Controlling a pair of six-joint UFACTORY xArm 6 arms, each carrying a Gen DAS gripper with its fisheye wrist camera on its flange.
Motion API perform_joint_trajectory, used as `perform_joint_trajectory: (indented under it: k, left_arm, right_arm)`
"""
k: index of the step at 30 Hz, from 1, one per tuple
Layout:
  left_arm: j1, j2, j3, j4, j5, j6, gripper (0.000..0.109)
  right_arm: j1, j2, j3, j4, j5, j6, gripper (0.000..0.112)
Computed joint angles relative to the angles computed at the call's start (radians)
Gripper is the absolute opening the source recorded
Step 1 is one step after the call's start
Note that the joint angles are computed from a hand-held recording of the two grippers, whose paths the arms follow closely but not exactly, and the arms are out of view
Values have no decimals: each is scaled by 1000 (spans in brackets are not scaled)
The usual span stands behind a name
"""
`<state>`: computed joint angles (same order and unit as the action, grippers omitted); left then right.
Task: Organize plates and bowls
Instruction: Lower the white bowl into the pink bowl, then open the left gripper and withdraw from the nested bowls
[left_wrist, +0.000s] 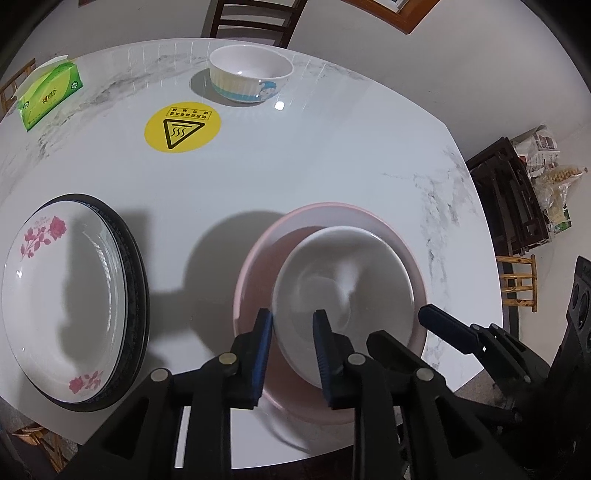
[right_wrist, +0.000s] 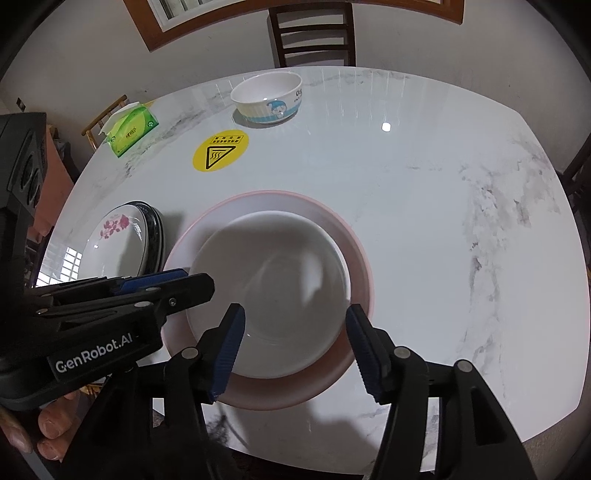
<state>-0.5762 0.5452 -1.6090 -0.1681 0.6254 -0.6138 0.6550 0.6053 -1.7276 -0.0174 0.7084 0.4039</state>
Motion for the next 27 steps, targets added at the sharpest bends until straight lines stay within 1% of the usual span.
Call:
perform_joint_trajectory:
  k: [8, 14, 18, 27]
  left_arm:
    - [-4, -39, 39, 18, -49, 12, 23]
    - [-6, -82, 93, 58, -139, 22, 24]
    - [1, -97, 112, 109, -177, -3, 25]
    - [42, -83, 105, 162, -159, -80, 25]
  right_arm:
    - [-5, -28, 38, 9, -36, -5, 55]
    - [-11, -47, 58, 4, -69, -2, 55]
    - [-14, -42, 48, -5, -87, -6, 55]
    - [-19, 17, -48, -21, -70, -34, 55]
